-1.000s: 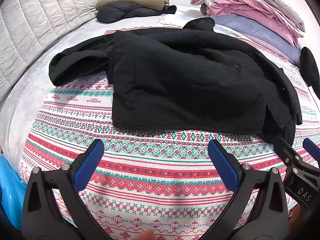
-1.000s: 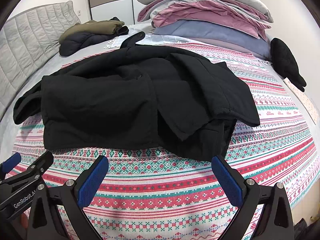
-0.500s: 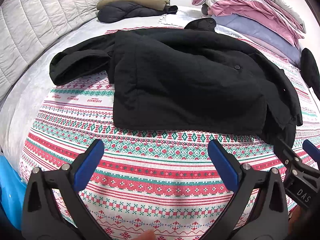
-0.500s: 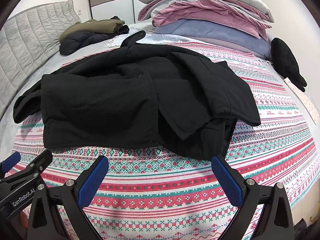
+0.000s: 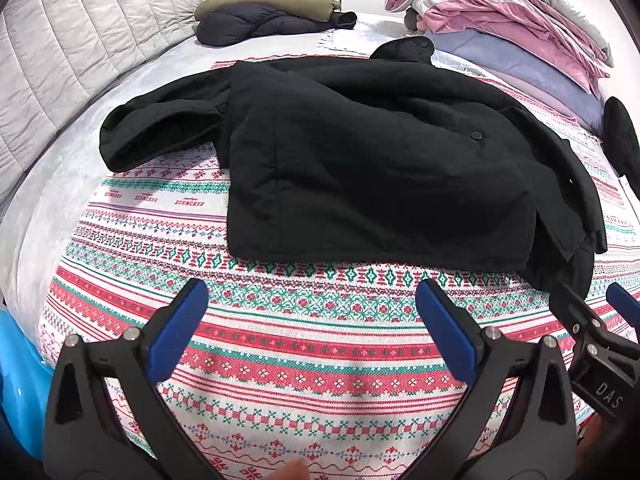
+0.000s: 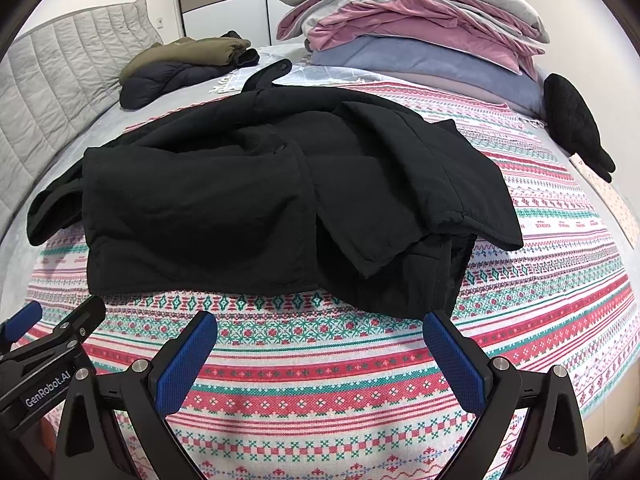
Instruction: Fold large clothes
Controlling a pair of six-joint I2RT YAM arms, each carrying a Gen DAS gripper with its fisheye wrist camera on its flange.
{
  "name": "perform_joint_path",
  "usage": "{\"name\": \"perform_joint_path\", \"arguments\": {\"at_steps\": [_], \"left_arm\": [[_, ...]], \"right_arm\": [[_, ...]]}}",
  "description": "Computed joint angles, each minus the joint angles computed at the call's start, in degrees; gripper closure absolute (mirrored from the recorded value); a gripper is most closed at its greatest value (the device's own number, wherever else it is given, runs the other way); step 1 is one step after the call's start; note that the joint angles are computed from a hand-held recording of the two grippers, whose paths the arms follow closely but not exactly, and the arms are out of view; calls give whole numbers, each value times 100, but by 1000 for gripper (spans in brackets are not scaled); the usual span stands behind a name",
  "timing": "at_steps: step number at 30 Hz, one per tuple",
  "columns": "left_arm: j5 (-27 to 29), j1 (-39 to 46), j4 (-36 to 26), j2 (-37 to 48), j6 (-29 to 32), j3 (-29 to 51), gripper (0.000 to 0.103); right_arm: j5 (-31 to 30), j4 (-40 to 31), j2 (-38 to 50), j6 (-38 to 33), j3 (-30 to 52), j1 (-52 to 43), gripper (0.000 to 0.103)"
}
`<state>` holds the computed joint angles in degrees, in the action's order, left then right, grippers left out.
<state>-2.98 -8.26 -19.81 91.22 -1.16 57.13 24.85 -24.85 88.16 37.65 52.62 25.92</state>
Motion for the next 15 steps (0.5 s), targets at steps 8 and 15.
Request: {"name": "perform_joint_path", "arguments": {"at_steps": [8,15], "left_arm": [[789,295,284,224,527,163,0],[2369,1214,-709,1357,647,1657,0]], "right_arm": [[-170,1221,-649,-724,-785,-215,0],[-1679,1874,-1305,-1211,-1292,-1461,0]]}}
